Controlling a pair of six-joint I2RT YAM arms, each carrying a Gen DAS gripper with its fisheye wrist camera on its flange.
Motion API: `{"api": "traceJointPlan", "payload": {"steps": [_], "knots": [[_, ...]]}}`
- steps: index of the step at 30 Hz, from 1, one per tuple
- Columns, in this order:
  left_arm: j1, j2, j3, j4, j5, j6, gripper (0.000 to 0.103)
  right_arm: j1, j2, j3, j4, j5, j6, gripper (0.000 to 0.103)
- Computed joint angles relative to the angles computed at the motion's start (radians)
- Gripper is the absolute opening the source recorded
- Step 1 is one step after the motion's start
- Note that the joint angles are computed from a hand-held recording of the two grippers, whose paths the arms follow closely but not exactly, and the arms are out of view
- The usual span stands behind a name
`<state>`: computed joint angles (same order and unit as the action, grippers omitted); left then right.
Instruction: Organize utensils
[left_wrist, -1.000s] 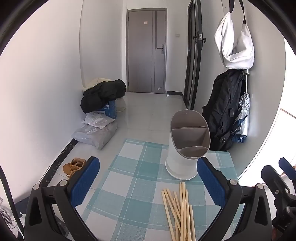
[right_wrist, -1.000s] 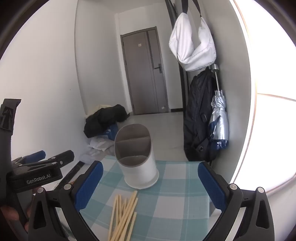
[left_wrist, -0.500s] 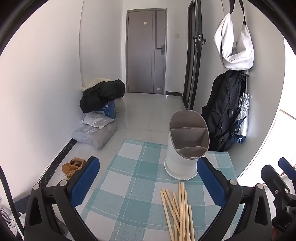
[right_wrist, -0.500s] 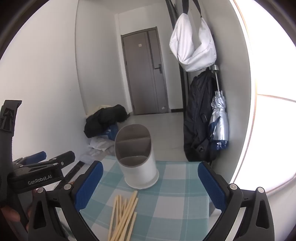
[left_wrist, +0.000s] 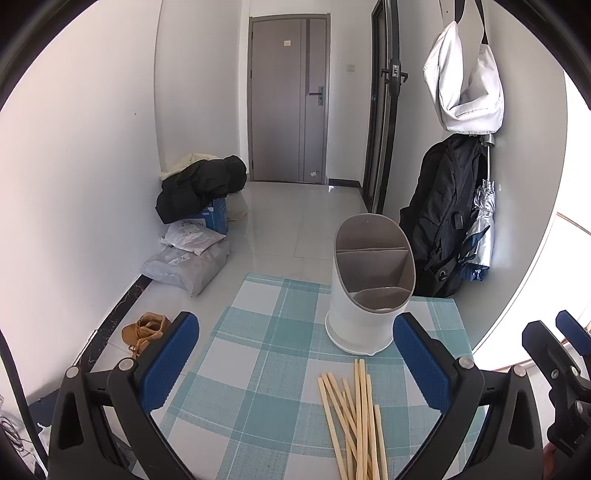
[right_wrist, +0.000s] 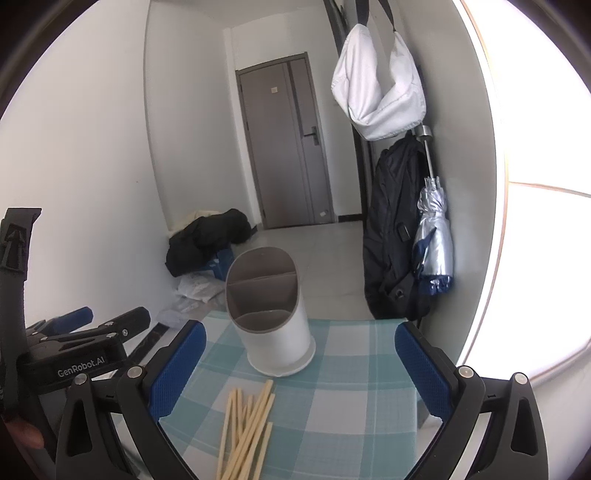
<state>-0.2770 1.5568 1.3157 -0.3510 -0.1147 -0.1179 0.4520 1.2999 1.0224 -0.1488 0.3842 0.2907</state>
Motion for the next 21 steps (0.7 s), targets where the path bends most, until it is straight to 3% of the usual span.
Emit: {"api": "traceJointPlan", "payload": {"steps": [21], "knots": [[0.016,0.004,0.004,-0.018,0.041,-0.009,0.102,0.003,0.005,-0.002,0.011,0.009,-0.005,0.103]]}}
